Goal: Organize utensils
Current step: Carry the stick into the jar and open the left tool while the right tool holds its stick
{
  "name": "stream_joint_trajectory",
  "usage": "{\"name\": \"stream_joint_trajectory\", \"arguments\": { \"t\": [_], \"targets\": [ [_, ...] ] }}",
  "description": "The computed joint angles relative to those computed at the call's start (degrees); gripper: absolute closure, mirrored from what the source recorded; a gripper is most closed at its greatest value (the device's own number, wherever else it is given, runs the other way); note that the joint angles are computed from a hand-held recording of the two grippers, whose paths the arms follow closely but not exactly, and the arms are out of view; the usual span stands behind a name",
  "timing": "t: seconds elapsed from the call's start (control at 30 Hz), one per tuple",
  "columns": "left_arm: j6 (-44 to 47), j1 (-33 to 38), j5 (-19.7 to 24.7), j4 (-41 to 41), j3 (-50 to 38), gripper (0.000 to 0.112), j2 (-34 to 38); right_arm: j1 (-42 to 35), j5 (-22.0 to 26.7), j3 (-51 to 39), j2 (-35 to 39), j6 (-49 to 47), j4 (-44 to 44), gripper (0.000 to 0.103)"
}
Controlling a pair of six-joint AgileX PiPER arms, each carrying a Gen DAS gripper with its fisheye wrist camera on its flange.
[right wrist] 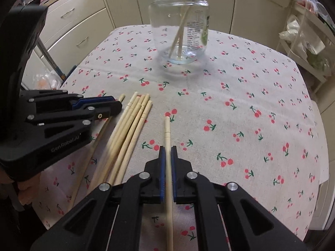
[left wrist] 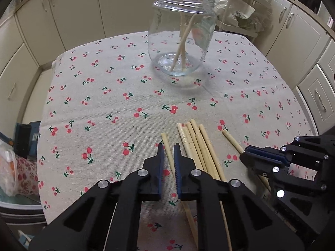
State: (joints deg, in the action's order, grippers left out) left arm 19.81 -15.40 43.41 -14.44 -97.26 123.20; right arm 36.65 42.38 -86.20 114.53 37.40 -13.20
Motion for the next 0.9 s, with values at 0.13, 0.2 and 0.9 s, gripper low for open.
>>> {"name": "stream_joint_trajectory", "arguments": {
  "t": [0.13,0.2,0.9],
  "targets": [
    [-1.66,-0.89,0.23,2.45,-0.61,0.103,0.26,0.21,1.34,-1.75,0.83,-1.81,-0.76,0.097],
    [-1.94,-1.26,-0.25,3.16,-0.13,0.105,-0.07,-0.47,-0.15,-0.42,0.15,-1.80,0.33,0.097],
    [26.29,5.73,-16.21,-43.26,3.87,0.108,-11.46,-3.03,-28.32,21.86,-8.62,18.26,-2.78,0.097]
  ]
}}
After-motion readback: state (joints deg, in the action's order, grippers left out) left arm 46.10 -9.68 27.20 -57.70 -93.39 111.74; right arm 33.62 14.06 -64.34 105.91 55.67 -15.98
